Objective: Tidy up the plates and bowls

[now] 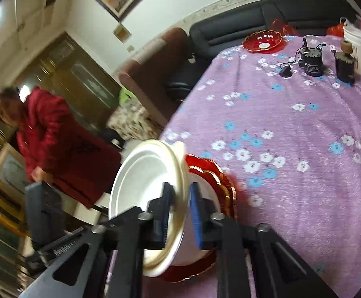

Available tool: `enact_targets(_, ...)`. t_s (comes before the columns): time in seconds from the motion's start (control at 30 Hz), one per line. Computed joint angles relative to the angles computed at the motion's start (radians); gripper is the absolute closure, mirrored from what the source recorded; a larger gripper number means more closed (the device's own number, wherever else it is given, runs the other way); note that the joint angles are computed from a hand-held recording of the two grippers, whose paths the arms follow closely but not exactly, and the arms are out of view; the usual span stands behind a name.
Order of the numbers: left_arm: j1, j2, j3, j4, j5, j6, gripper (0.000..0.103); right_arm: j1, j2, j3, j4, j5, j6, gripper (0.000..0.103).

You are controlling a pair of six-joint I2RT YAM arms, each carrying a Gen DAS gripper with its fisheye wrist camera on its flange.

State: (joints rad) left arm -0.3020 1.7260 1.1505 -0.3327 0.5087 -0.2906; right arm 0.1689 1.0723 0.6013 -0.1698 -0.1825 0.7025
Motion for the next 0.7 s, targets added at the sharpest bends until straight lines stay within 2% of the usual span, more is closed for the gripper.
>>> enact_targets(0.1, -0.021, -0.079, -0.037, 0.022, 0.03, -0.013, 0.022, -0.027, -0.118, -0.014, -0.038, -0.001, 0.016, 0.093)
enact_targets(0.2, -0.04, -0.137, -0.065, 0.029, 0.026, -0.006, 0.022, -0.118, -0.253, -0.032, -0.109, -0.045, 0.016, 0.093)
enact_targets(0.27, -0.058, -0.168, -0.081, 0.024, 0.024, 0.004, 0.022, -0.248, -0.367, -0.045, -0.199, -0.105, -0.012, 0.093)
enact_targets(0.4, -0.106, -0.209, -0.101, 0.02, -0.028, 0.021, 0.022, -0.626, -0.484, -0.056, -0.372, -0.334, -0.157, 0.093)
enact_targets(0.53, -0.215, -0.263, -0.136, 0.037, -0.179, 0.044, 0.022, -0.929, -0.504, -0.057, -0.545, -0.453, -0.382, 0.092)
enact_targets(0.7, -0.367, -0.288, -0.172, 0.06, -0.429, 0.071, 0.022, -1.029, -0.529, -0.102, -0.624, -0.439, -0.523, 0.09)
